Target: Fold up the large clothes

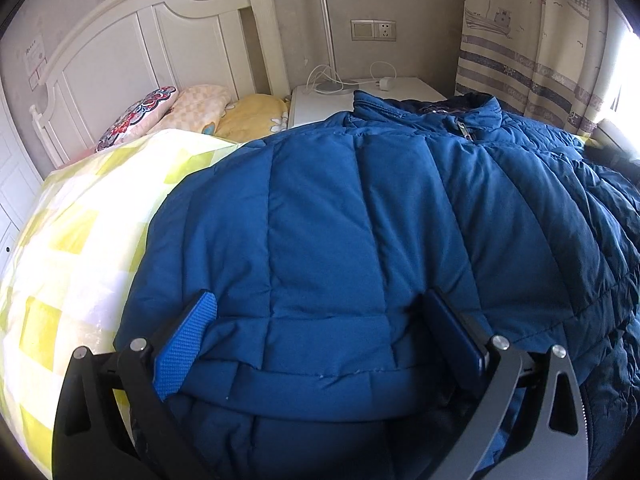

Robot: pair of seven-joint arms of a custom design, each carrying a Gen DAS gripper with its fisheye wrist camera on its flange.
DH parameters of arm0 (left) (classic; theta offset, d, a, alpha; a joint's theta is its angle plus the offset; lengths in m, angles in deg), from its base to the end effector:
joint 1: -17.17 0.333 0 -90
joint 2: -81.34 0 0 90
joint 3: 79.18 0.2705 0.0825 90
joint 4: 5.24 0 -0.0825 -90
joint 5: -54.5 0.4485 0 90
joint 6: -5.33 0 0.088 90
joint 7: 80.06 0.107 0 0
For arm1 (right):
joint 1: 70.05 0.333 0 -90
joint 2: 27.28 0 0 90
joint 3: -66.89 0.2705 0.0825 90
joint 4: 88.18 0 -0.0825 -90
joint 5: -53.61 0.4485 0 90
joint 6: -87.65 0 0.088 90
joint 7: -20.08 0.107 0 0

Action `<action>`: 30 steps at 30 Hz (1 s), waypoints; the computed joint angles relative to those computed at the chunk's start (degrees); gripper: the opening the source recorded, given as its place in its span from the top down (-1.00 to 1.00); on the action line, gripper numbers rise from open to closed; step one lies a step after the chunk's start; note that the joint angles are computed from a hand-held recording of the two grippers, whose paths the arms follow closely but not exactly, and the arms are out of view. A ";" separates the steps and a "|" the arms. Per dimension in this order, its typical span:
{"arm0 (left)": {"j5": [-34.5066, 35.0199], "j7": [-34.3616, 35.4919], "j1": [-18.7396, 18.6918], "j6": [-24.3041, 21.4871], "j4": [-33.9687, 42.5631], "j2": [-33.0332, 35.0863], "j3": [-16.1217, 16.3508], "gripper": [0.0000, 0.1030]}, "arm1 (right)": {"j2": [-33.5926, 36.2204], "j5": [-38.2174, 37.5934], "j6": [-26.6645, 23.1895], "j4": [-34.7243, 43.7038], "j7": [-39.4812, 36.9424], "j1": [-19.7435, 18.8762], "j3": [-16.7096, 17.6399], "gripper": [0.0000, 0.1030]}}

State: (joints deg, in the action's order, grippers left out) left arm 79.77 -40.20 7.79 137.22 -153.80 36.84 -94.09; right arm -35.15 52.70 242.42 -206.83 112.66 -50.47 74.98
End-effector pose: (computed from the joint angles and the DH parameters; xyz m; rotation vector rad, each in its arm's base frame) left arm 0.4206 -0.1760 0.4944 -1.9578 1.5094 -0.4369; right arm 0.5575 0.2959 0.5135 -2.0719 1.2915 -0.5245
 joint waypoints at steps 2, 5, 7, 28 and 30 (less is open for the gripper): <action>0.00 0.02 -0.04 0.26 -0.14 -0.12 0.12 -0.96 | 2.01 -0.48 -0.26 0.86 -2.79 0.23 -0.16 -0.10; -0.04 0.02 0.02 0.21 -0.10 -0.07 0.11 -0.96 | 2.27 4.46 -3.96 2.67 -5.08 0.69 -1.05 -0.10; 0.05 0.01 0.04 0.06 -0.05 -0.04 0.04 -0.96 | 0.12 7.03 -5.04 1.54 -5.29 0.78 -1.34 -0.10; 0.66 -2.91 0.05 -0.26 0.41 -2.54 -0.62 -0.95 | -10.55 5.44 2.48 -9.36 -5.73 -2.02 1.77 -0.55; 1.32 -3.19 0.58 2.64 1.09 -2.56 -0.30 -0.95 | -7.67 5.33 1.77 -6.35 -3.49 -2.45 1.39 -0.51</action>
